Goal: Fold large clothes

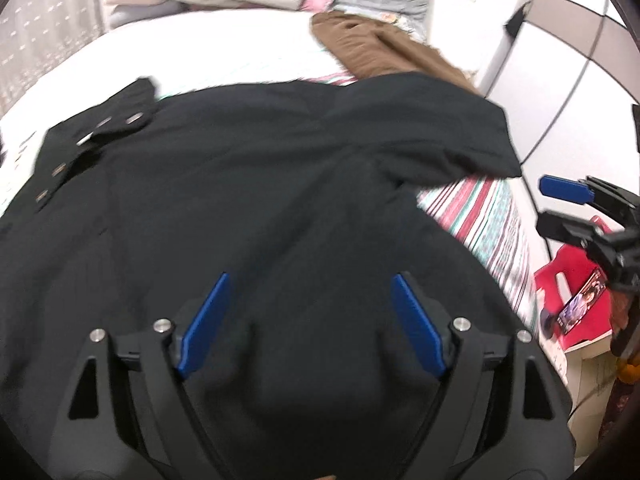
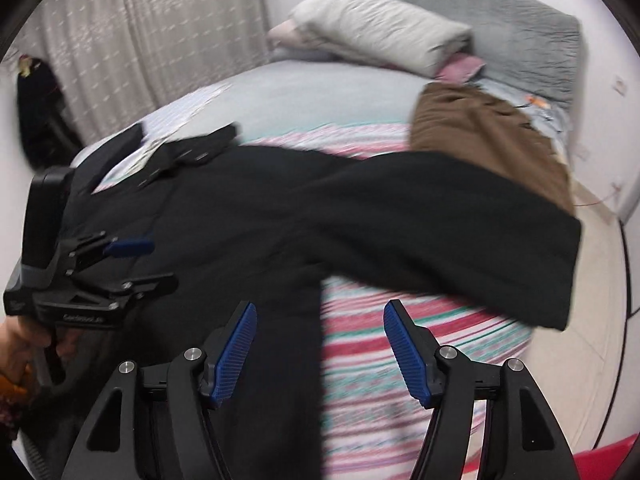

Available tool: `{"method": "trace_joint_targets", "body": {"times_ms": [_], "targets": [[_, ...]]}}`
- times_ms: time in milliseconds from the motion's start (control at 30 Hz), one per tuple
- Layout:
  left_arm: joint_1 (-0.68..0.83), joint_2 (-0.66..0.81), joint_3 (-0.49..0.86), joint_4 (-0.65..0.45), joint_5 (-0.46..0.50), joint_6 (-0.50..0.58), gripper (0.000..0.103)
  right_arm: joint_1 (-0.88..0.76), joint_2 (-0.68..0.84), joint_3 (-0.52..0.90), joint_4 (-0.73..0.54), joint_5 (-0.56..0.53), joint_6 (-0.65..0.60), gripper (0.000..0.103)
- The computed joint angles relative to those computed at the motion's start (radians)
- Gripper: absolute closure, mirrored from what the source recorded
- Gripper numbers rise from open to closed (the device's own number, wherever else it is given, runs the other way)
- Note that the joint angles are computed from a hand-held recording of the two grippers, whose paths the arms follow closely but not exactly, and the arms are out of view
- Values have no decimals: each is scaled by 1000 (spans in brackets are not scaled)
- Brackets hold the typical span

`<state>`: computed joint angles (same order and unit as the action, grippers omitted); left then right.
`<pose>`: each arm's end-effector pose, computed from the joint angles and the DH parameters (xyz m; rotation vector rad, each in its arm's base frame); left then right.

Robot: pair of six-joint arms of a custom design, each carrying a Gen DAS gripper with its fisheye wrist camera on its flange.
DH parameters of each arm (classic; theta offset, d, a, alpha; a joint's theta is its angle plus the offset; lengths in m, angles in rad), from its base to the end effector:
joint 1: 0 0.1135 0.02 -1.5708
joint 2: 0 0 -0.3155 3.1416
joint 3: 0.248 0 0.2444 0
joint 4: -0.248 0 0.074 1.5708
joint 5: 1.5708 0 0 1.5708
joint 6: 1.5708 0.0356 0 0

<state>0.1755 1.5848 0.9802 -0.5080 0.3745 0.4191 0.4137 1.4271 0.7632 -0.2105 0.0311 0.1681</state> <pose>0.2985 0.0397 0.2476 0.4272 2.5503 -0.2915 0.2465 0.1070 0.2429 -0.2872 2.4402 0.2192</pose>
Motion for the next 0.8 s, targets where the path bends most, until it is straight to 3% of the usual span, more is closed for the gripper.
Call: {"method": "trace_joint_targets", "body": {"times_ms": [167, 267, 433, 633, 800], "targets": [[216, -91, 16, -215, 65, 134, 20, 241, -23, 26, -88, 129, 143, 26], [356, -123, 21, -300, 99, 237, 19, 309, -54, 22, -114, 144, 219, 19], [601, -134, -1, -365, 138, 444, 18, 413, -47, -17, -79, 177, 347, 15], [914, -26, 68, -464, 171, 671, 18, 495, 29, -58, -12, 161, 457, 15], [1102, 118, 228, -536, 200, 723, 18, 564, 83, -67, 19, 194, 523, 15]]}}
